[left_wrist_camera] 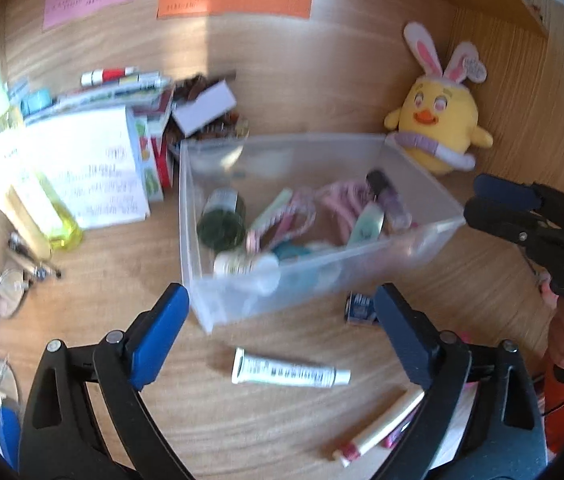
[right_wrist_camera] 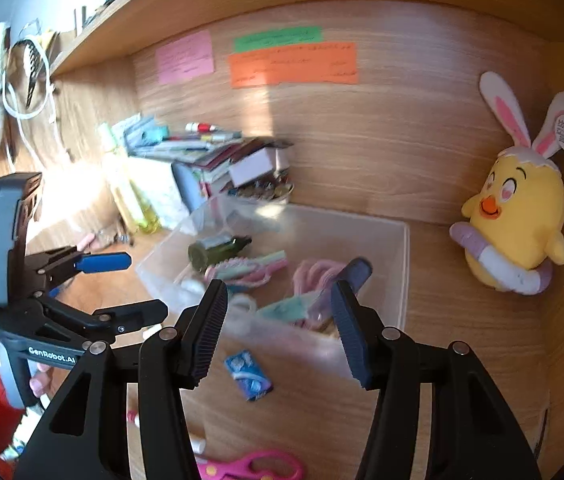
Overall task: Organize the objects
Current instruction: 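Grasp the white ointment tube with the left gripper while the right grasps the blue Max box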
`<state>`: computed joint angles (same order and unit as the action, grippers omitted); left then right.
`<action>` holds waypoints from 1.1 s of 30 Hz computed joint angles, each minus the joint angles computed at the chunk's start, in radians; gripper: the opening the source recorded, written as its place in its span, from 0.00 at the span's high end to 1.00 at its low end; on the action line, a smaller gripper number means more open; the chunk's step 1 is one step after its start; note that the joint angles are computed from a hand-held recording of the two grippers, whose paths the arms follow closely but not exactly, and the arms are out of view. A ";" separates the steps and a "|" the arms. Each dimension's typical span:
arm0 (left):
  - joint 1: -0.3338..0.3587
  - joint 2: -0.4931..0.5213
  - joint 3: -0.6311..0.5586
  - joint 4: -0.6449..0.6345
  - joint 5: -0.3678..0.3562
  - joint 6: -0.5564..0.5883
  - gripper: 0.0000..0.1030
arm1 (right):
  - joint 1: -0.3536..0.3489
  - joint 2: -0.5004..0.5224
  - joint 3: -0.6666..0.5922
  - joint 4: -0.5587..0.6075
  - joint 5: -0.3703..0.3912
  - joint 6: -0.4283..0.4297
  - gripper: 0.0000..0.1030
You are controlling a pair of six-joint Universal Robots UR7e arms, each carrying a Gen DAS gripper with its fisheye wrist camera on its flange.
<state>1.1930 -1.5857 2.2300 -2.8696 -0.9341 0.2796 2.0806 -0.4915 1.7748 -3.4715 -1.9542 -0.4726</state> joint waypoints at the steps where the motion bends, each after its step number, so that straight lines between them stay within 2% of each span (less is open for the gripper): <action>1: 0.004 -0.003 0.003 0.019 -0.001 -0.009 0.08 | 0.003 0.008 0.003 -0.006 -0.020 0.000 0.50; 4: 0.015 -0.010 0.018 0.070 -0.005 -0.016 0.08 | 0.008 0.024 0.012 -0.003 -0.057 -0.008 0.47; 7: 0.028 -0.011 0.028 0.116 -0.014 0.004 0.08 | 0.003 0.029 0.026 0.022 -0.059 -0.010 0.46; 13: 0.051 0.013 0.013 0.184 -0.013 0.007 0.08 | -0.012 0.059 -0.006 0.133 -0.085 -0.001 0.46; 17: 0.066 0.038 -0.017 0.247 -0.036 -0.003 0.08 | -0.027 0.072 -0.036 0.207 -0.070 0.014 0.46; 23: 0.064 0.069 -0.013 0.198 0.006 0.038 0.08 | -0.044 0.098 -0.087 0.291 -0.071 0.041 0.46; 26: 0.068 0.069 -0.007 0.172 0.009 0.063 0.12 | -0.043 0.111 -0.103 0.315 -0.084 0.032 0.47; 27: 0.067 0.067 -0.001 0.161 0.011 0.070 0.16 | -0.042 0.115 -0.105 0.320 -0.089 0.024 0.48; 31: 0.063 0.055 0.021 0.132 0.014 0.092 0.17 | -0.031 0.134 -0.110 0.324 -0.116 -0.025 0.57; 32: 0.066 0.052 0.025 0.126 0.011 0.100 0.17 | -0.026 0.140 -0.107 0.303 -0.125 -0.044 0.61; 33: 0.065 0.050 0.029 0.118 0.015 0.101 0.17 | -0.023 0.140 -0.105 0.302 -0.125 -0.052 0.70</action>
